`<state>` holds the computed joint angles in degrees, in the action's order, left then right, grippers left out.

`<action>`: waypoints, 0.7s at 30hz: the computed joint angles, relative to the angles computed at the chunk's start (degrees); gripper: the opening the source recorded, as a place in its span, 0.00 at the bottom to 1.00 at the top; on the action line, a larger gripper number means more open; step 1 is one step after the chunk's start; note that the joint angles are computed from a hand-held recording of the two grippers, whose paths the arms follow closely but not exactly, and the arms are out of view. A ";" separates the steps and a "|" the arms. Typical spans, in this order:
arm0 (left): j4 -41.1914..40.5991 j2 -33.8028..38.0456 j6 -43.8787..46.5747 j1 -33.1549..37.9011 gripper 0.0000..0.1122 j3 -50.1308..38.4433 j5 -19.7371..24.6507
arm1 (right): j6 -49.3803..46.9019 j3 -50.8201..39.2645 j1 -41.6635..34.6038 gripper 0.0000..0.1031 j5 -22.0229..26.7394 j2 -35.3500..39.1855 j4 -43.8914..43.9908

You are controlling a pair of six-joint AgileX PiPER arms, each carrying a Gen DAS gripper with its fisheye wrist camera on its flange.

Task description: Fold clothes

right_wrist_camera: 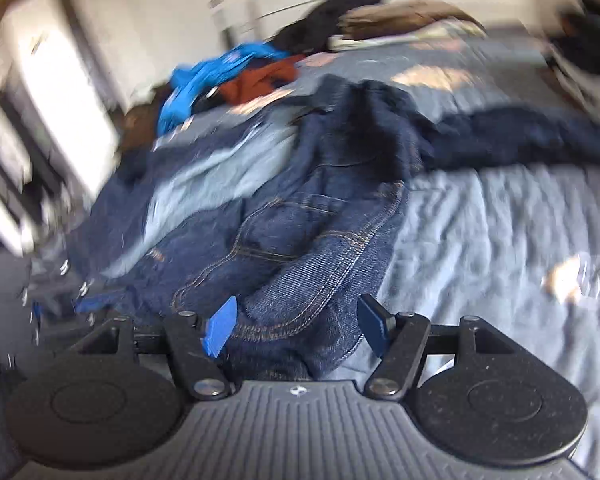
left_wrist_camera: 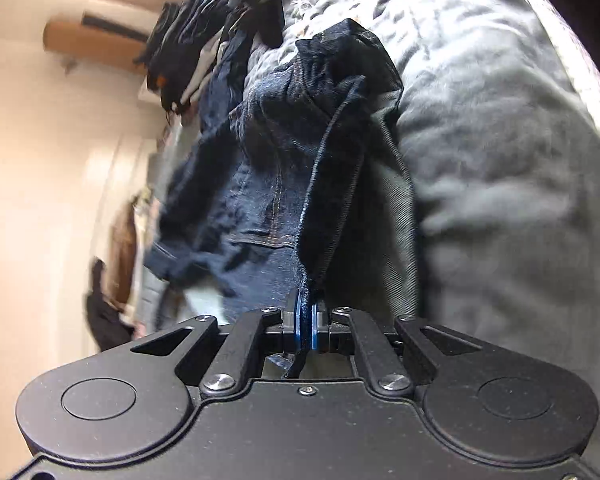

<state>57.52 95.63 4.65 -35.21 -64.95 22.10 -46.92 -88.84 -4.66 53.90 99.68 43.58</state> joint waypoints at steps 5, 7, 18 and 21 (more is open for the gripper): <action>-15.80 1.73 6.24 1.49 0.05 -5.73 1.17 | -20.21 13.66 5.18 0.64 -13.17 -10.71 -6.25; -20.04 1.54 8.79 2.14 0.05 -6.91 1.63 | -29.42 18.44 6.12 0.64 -16.72 -14.06 -5.52; -32.33 -0.30 13.36 3.71 0.05 -9.64 3.64 | -40.44 31.74 10.91 0.62 -35.74 -14.56 -3.07; -32.74 -0.78 12.57 3.56 0.05 -9.42 3.86 | -44.65 30.62 8.22 0.57 -31.69 -13.79 5.97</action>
